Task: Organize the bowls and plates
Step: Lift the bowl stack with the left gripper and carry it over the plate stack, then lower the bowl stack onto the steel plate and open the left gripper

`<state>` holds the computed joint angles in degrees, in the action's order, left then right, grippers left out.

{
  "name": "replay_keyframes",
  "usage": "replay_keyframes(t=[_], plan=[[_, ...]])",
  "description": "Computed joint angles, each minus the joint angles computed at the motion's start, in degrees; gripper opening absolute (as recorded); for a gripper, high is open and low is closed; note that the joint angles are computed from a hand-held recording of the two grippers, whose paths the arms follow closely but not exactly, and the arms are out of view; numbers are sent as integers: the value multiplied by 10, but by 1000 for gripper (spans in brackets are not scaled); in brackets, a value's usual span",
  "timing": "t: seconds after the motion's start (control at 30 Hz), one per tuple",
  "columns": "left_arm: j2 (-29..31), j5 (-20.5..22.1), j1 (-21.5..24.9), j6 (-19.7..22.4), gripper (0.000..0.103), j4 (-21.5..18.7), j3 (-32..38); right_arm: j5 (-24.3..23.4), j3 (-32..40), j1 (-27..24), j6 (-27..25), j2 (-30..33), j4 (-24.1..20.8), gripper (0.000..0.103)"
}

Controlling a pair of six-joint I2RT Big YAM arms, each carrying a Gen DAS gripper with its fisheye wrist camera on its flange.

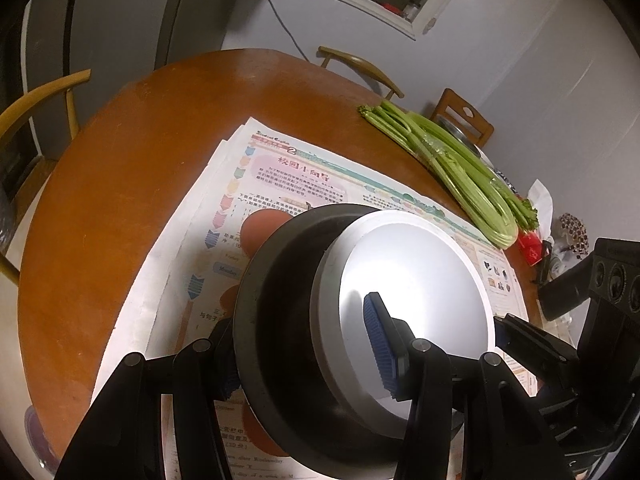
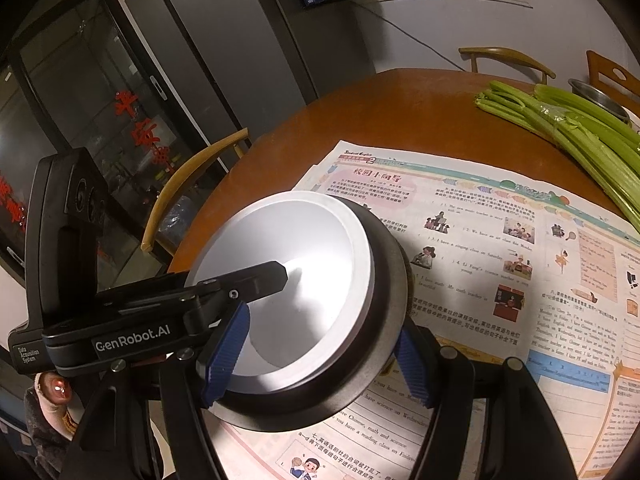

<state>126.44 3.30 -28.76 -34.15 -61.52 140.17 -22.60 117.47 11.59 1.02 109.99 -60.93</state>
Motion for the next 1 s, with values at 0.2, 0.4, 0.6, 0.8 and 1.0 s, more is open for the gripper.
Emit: replay_keyframes(t=[0.2,0.4,0.6,0.8,1.0], plan=[[-3,-6,1,4,54,6,-9,11,-3,3,-4,0,4,70],[-12,-23,2,5,54,11,-22,29,-13,6,-5,-7,17,69],[-24,-46,2,5,55,16,-36,39,-17,6,-10,-12,21,68],[-46,-67,3,3,55,30,-65,66,-32,7,-10,-26,36,68],[-66,-82,0,0,56,41,-91,74,-50,1,-3,-41,53,68]])
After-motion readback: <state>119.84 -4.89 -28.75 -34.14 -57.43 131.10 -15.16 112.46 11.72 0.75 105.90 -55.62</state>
